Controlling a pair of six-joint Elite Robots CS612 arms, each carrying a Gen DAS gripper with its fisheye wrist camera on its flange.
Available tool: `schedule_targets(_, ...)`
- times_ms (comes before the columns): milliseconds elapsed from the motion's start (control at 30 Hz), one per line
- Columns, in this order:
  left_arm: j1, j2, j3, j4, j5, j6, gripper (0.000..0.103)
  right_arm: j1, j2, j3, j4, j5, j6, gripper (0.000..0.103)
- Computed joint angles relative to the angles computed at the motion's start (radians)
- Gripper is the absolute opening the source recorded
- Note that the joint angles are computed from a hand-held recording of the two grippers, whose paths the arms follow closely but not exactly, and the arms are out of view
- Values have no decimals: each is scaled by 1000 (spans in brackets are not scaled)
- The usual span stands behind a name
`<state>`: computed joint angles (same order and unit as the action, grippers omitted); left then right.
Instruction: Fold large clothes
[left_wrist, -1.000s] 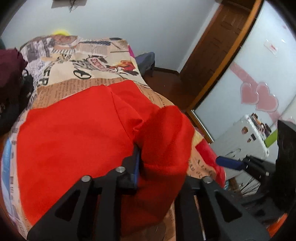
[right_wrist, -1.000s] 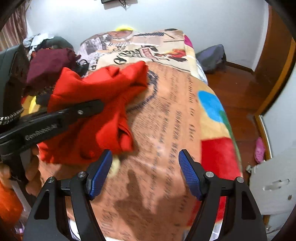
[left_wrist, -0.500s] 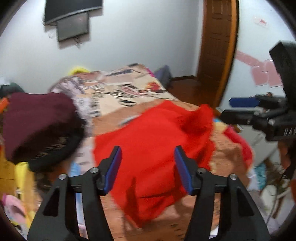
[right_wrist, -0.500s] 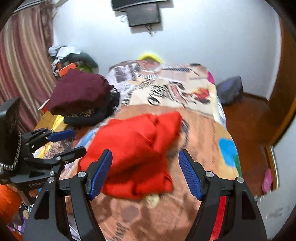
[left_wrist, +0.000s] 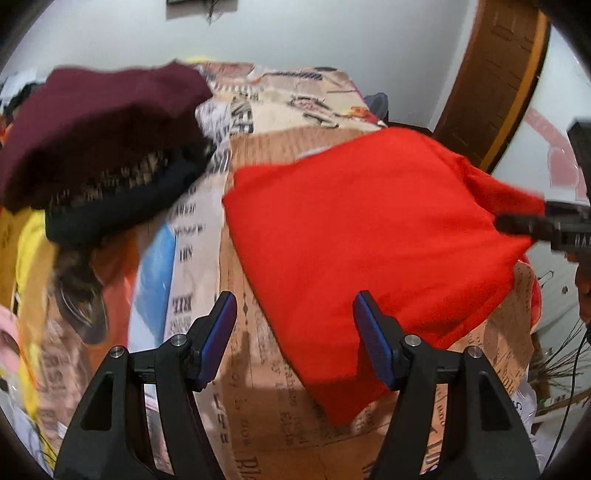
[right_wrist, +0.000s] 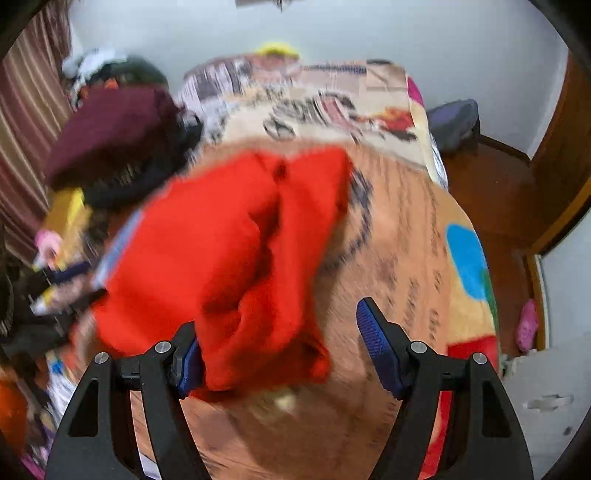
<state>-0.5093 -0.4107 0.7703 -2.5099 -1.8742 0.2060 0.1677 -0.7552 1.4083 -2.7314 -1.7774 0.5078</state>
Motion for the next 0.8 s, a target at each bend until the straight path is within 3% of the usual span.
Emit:
schedule_targets(133,3,-4,33,-49,10,-51,69,2,-8,23,24,3,-33,71)
schedule_targets(300,0,-21,48,-78,56,-30,69,4,-15,4,4,-1,-73,71)
schedule_targets(567,4,-4,-1,-100,72,-59,69,-4,28,-75,-53,66,-132,71)
schedule_targets(667,9,23,-55,-47,50,-91,69,-14,52,-109,-21,106,-124,71)
schedule_targets(800,22,102,-212,151,-52,-168,69,-38,63,-111,18,166,-84,71)
